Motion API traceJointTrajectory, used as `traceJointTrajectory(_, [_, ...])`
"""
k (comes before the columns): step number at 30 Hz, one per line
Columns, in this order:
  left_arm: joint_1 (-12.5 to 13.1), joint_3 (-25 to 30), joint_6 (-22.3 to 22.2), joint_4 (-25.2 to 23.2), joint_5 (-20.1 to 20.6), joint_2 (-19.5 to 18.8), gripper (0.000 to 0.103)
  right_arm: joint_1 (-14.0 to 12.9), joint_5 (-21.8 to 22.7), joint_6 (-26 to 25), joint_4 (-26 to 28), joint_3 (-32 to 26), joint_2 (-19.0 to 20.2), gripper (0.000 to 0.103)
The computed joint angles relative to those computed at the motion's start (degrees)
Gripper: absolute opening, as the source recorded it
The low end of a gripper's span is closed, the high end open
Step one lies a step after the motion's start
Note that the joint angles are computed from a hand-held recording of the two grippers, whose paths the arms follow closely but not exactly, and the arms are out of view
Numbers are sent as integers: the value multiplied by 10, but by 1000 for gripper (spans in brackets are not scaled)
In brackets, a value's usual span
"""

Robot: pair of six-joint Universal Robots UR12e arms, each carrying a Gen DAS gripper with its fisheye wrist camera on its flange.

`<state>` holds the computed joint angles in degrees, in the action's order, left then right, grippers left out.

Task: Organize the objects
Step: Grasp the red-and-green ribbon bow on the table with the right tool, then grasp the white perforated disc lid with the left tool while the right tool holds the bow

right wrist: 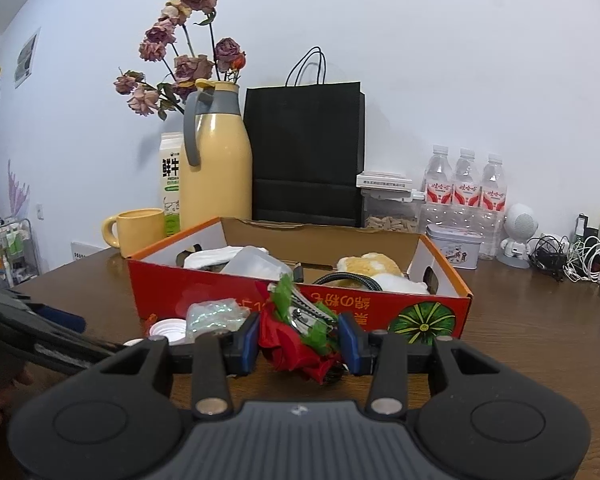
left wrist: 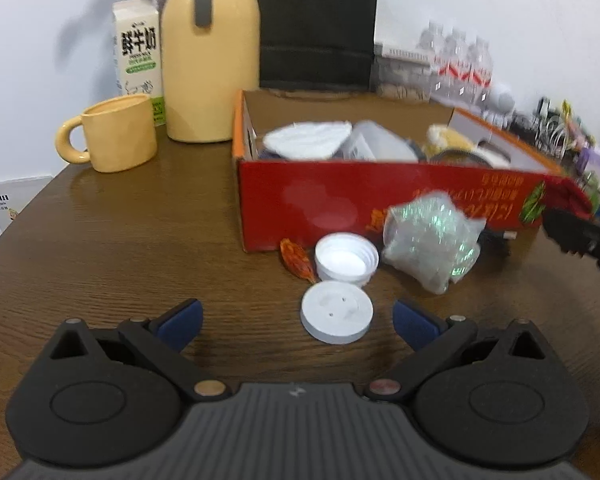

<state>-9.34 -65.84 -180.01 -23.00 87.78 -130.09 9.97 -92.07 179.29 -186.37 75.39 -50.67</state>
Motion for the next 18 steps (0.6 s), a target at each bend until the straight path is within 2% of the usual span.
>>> traceJointTrajectory(3, [-6, 9, 8, -11, 26, -6, 103, 0, 1, -1, 1, 0, 0, 40])
traceJointTrajectory(15, [-8, 18, -4, -17, 36, -11, 102, 1, -2, -6, 3, 1, 0, 40])
traceJointTrajectory(16, [-8, 14, 0, -10, 30, -9, 92, 1, -3, -7, 4, 1, 0, 40])
traceJointTrajectory(17, [-8, 8, 6, 2, 26, -7, 72, 1, -3, -7, 4, 1, 0, 40])
traceJointTrajectory(18, [-8, 3, 8, 11, 22, -5, 63, 1, -3, -7, 4, 0, 0, 40])
